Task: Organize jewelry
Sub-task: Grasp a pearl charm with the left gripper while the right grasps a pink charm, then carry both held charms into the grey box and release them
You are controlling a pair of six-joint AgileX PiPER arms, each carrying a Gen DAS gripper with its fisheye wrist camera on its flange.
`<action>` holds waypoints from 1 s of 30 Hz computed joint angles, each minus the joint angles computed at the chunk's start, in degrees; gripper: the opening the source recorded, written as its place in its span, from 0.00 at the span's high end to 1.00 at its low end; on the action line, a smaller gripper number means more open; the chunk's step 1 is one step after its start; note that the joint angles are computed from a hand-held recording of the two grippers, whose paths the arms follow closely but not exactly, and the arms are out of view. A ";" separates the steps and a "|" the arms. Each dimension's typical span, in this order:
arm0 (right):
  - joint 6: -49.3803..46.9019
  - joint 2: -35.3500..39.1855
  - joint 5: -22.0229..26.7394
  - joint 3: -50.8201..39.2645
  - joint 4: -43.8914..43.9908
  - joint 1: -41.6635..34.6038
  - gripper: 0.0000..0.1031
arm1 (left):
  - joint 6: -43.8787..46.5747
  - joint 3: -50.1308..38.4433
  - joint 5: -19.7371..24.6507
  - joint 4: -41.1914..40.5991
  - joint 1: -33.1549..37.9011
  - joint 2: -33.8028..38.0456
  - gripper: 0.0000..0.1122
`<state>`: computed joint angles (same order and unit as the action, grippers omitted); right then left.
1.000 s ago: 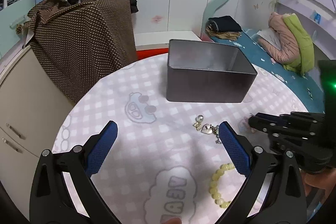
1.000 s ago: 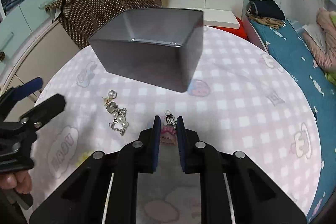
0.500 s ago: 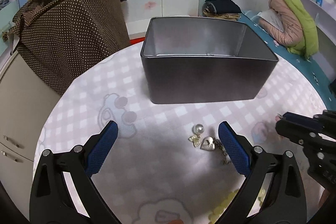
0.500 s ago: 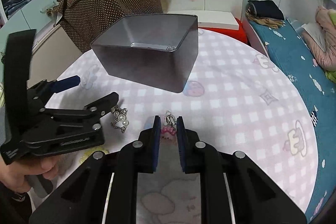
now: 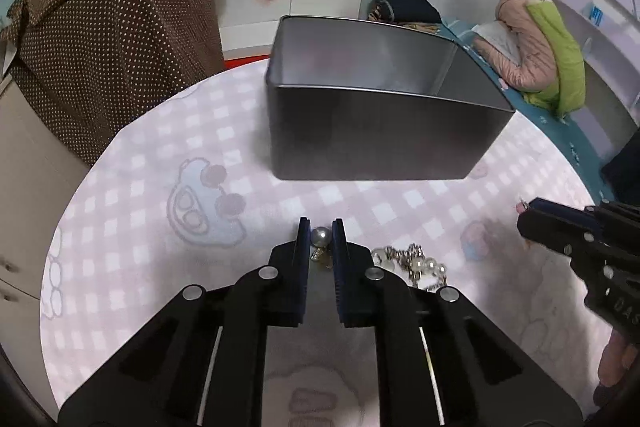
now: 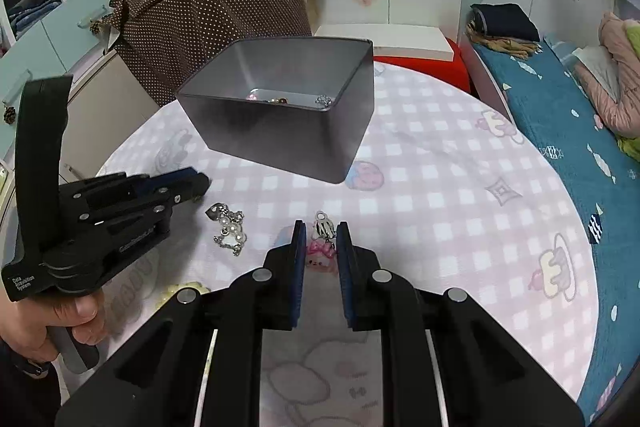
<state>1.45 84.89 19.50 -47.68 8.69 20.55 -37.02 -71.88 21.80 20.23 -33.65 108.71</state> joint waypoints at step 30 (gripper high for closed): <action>-0.18 -0.98 10.26 -25.87 -5.31 2.00 0.87 | -9.12 -8.35 8.38 15.71 -3.45 -18.29 0.90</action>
